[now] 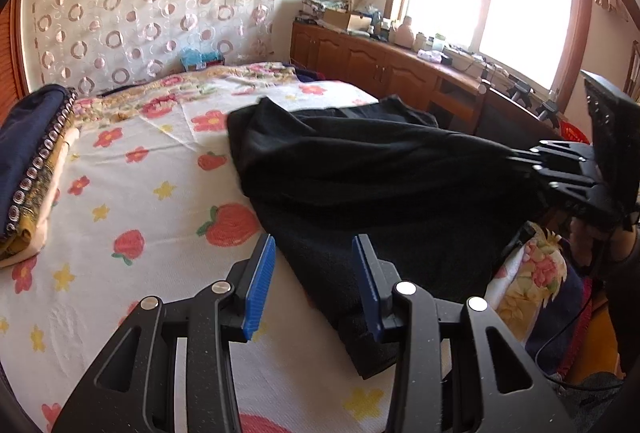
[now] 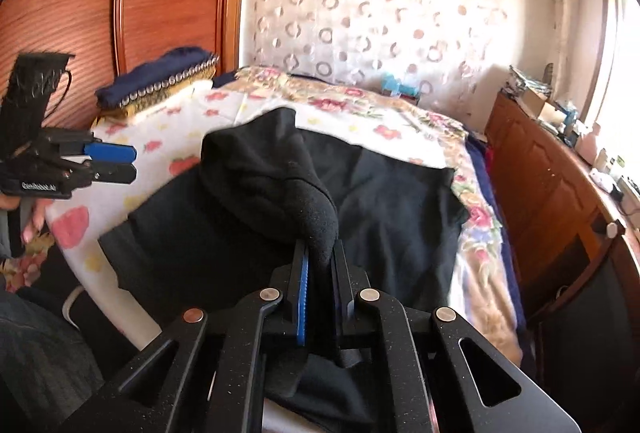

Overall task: Fold small clothes
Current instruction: 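Grasp the folded shirt side again with the right tool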

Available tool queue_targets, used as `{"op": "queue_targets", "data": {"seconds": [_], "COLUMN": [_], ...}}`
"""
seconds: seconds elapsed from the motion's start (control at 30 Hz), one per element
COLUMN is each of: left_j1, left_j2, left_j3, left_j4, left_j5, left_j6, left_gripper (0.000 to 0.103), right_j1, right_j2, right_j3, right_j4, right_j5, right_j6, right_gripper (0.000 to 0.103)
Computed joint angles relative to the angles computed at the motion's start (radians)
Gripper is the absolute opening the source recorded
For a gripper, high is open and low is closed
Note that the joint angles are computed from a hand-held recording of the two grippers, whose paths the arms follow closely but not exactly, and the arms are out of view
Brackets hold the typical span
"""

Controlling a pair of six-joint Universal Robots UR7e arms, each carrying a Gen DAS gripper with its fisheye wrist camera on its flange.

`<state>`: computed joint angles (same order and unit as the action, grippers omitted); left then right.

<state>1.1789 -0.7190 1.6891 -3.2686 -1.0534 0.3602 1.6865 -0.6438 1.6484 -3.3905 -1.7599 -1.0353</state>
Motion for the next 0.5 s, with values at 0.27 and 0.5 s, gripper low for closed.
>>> {"op": "queue_targets", "data": {"seconds": [0.27,0.5], "left_j1": [-0.009,-0.011], "left_j2": [-0.005,-0.008], "left_j3": [0.017,0.02], "left_j4": [-0.086,-0.118], "left_j5": [0.008,0.03], "left_j6": [0.021,0.022], "left_gripper": [0.041,0.041], "right_j1": [-0.034,-0.047], "right_j2": [0.021,-0.014], "right_j3": [-0.042,-0.004], "right_j4": [0.028,0.036], "right_j5": [-0.152,-0.063], "right_j6": [0.072,0.08], "right_gripper": [0.009,0.037]}}
